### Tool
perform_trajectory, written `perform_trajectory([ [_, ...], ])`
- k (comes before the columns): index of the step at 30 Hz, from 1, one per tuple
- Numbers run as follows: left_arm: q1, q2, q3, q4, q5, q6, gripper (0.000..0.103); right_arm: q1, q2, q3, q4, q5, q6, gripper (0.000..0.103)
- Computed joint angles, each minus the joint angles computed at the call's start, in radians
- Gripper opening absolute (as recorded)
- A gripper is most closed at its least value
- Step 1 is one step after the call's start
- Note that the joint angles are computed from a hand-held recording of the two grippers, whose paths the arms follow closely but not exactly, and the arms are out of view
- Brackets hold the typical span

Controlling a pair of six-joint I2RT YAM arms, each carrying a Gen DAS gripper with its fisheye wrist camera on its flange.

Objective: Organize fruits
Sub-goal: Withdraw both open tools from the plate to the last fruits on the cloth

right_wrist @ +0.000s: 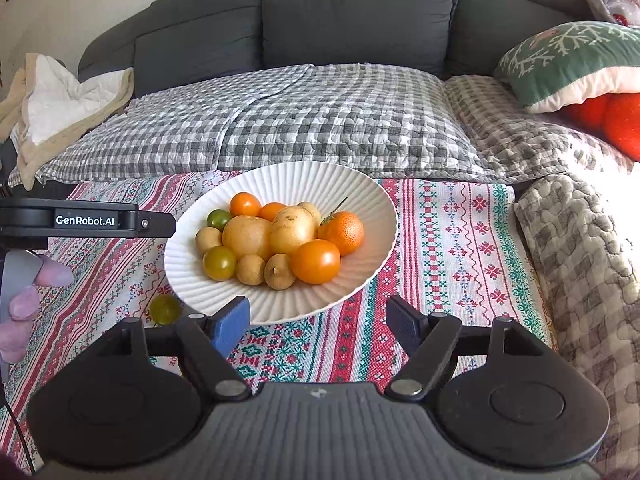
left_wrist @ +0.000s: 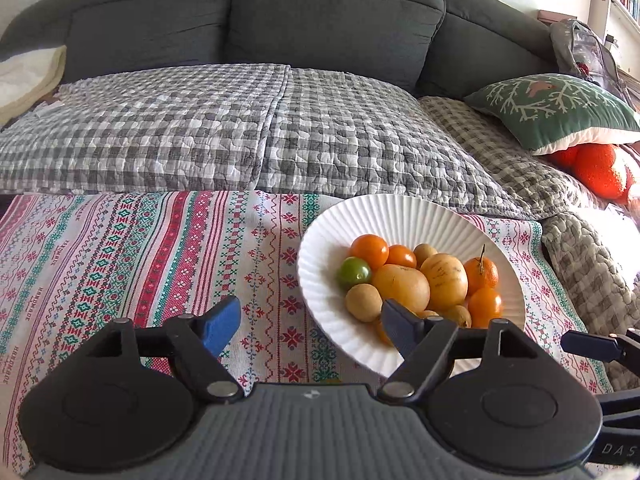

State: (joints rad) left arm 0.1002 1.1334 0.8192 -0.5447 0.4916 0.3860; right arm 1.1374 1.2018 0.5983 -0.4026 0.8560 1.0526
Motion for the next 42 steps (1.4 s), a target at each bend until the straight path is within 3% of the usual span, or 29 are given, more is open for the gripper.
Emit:
perform_trajectory([
  [12,0.234,-0.062,-0.001,-0.224,0.134,0.238,0.09,0.15,0.139,0.107,-0.127,0.049,0.11,0.084],
  [16,0.351,-0.06,0.008,-0.319,0.194,0.366,0.098,0.217,0.179,0.142,-0.214,0.093,0.152,0.09],
  [20,0.441,-0.048,0.005,-0.375,0.22,0.497,0.099,0.262,0.205,0.16,-0.261,0.115,0.215,0.092],
  [26,0.545,-0.004,0.026,-0.446,0.252,0.666,0.1,0.292,0.262,0.174,-0.228,0.126,0.252,0.095],
  [32,0.608,0.037,0.036,-0.46,0.259,0.768,0.1,0.279,0.33,0.18,-0.117,0.104,0.188,0.095],
  [38,0.637,0.068,0.046,-0.455,0.258,0.815,0.1,0.239,0.394,0.197,0.001,0.058,0.097,0.089],
  [42,0.641,0.08,0.053,-0.457,0.256,0.817,0.1,0.212,0.434,0.215,0.036,0.024,0.066,0.069],
])
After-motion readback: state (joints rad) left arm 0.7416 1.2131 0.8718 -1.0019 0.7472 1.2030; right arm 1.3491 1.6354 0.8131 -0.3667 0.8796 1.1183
